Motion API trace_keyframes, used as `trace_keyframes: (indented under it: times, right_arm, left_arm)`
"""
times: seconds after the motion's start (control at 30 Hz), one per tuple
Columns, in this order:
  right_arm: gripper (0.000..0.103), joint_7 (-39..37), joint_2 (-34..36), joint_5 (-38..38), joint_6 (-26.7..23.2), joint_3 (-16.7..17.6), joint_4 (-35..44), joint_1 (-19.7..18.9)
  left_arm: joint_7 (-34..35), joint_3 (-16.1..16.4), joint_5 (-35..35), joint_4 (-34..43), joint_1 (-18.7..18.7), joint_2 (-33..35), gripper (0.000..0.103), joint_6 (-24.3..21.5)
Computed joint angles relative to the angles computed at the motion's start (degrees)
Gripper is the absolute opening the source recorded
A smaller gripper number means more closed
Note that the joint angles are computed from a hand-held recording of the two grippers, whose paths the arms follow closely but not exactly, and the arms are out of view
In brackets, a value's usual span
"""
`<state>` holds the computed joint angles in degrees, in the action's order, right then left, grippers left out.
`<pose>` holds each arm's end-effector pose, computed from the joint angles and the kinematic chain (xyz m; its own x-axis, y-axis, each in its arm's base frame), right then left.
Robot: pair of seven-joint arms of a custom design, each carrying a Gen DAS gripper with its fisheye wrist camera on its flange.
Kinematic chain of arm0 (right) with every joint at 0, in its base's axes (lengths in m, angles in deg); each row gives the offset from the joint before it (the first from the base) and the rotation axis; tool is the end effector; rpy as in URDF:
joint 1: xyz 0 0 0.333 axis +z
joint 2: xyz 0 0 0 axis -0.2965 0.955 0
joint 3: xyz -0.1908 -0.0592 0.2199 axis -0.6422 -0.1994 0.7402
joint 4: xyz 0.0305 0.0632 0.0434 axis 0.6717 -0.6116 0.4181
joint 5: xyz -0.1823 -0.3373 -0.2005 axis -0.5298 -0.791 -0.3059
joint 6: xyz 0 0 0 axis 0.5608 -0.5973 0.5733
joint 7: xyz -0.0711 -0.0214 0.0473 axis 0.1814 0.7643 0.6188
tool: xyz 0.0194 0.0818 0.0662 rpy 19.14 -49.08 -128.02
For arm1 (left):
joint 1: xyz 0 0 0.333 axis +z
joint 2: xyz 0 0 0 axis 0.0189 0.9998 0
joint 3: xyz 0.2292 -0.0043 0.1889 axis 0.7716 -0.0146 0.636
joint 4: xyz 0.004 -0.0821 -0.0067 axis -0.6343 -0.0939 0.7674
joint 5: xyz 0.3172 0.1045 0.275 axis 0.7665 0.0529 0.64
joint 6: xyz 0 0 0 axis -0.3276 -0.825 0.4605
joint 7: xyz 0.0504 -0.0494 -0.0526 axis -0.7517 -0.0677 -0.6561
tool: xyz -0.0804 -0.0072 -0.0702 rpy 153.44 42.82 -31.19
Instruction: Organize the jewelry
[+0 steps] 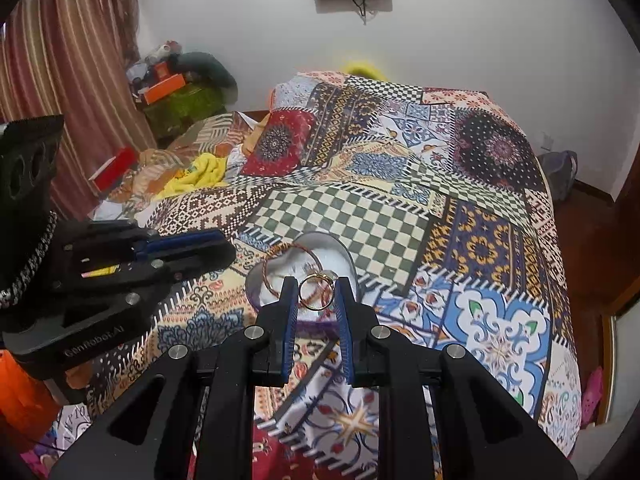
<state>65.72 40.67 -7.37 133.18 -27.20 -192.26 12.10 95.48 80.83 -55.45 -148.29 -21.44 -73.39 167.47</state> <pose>0.4790 0.4077 0.5005 0.5555 -0.8210 -0.1316 -0.6528 -0.3326 -0.6806 0.4565 -0.2134 0.4793 -0.3117 -0.9403 0.1365 -0.6791 0.1200 -0.7242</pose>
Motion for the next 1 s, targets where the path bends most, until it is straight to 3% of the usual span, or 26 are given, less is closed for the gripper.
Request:
trace_keyframes:
  times: [0.3, 0.43, 1.0]
  right_arm:
    - [0.017, -2.5, 4.8, 1.8, -1.9, -0.4, 4.0, 0.5]
    - [0.017, -3.3, 6.5, 2.0, -3.3, -0.7, 5.5, 0.8]
    - [0.017, -7.7, 9.1, 4.5, -7.8, -1.0, 8.3, 1.0]
  left_arm:
    - [5.4, 2.2, -5.2, 1.4, -2.2, 3.9, 0.009, -0.7]
    - [5.6, 0.6, -5.7, 1.7, -0.7, 4.8, 0.009, -0.2]
    - [9.9, 1.1, -11.0, 1.8, -1.5, 5.1, 0.009, -0.5]
